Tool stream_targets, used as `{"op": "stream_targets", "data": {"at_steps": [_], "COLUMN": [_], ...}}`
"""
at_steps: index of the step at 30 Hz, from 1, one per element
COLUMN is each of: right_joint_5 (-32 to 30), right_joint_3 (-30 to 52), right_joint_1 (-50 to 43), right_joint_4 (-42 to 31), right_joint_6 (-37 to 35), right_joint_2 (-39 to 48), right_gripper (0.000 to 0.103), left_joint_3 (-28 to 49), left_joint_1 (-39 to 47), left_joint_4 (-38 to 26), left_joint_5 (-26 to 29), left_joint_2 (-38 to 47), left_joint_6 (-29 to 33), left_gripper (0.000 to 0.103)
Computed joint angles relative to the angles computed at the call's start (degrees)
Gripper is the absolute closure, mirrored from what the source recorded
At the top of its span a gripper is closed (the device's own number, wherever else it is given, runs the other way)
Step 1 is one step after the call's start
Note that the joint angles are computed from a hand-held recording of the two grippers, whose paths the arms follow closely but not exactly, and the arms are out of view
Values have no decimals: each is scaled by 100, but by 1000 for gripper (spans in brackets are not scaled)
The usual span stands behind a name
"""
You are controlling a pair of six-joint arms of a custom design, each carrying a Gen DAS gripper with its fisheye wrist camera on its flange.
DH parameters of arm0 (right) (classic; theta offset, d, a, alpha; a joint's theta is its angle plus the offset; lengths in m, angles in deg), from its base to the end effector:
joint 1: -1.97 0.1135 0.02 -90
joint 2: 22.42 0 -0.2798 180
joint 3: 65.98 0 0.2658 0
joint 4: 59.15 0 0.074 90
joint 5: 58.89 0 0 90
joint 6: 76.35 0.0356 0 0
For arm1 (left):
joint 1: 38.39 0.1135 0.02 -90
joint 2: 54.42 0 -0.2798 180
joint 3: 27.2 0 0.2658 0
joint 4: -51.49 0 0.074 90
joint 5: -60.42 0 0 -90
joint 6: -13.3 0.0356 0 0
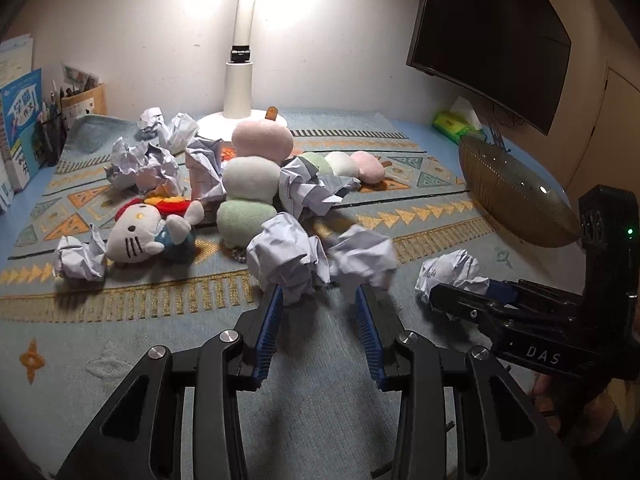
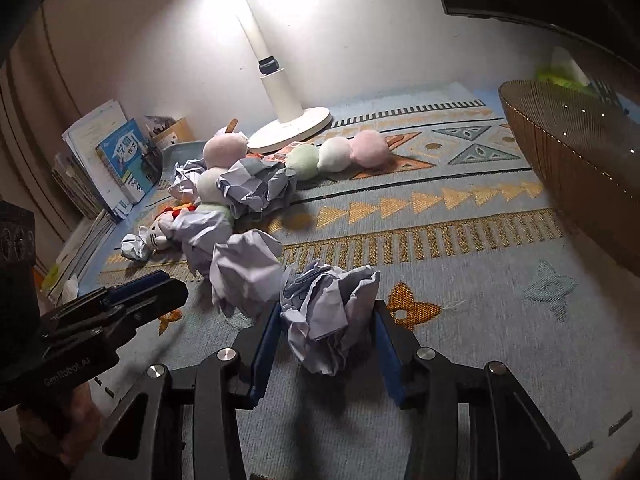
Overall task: Organize objects
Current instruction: 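Lift the paper balls with both grippers and carry them toward the amber glass bowl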
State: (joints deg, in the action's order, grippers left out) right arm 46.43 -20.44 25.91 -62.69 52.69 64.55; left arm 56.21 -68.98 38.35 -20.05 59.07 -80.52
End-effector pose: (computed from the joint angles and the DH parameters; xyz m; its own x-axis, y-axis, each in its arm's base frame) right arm 0.2608 0.1055 0.1405 -0.6406 0.3803 -0.6671 0.2356 0.9242 0.3006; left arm 0.3767 -0.2295 0.1622 -0.6285 0.2952 -0.7196 0.5651 0.8090 -0.1617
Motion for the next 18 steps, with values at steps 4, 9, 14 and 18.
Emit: {"op": "stream_targets", "data": {"at_steps": [4, 9, 14, 18], "right_joint_5": [-66, -251, -33, 80], "right_joint_3": [-240, -521, -652, -771], "right_joint_1": [-150, -377, -462, -507], "right_joint_4": [70, 259, -27, -297], "right_joint_6": [74, 101, 8, -6], "right_joint_2": [-180, -403, -841, -1231], "right_gripper": [59, 59, 59, 59], "left_joint_3": [255, 503, 356, 550], "left_joint_1": [52, 83, -1, -296], "left_joint_4": [-181, -452, -490, -545], "left_joint_5": [238, 631, 1449, 1292], "left_joint_2": [274, 483, 383, 510], "left_joint_6": [-250, -190, 162, 281], "left_gripper": [54, 52, 51, 31]}}
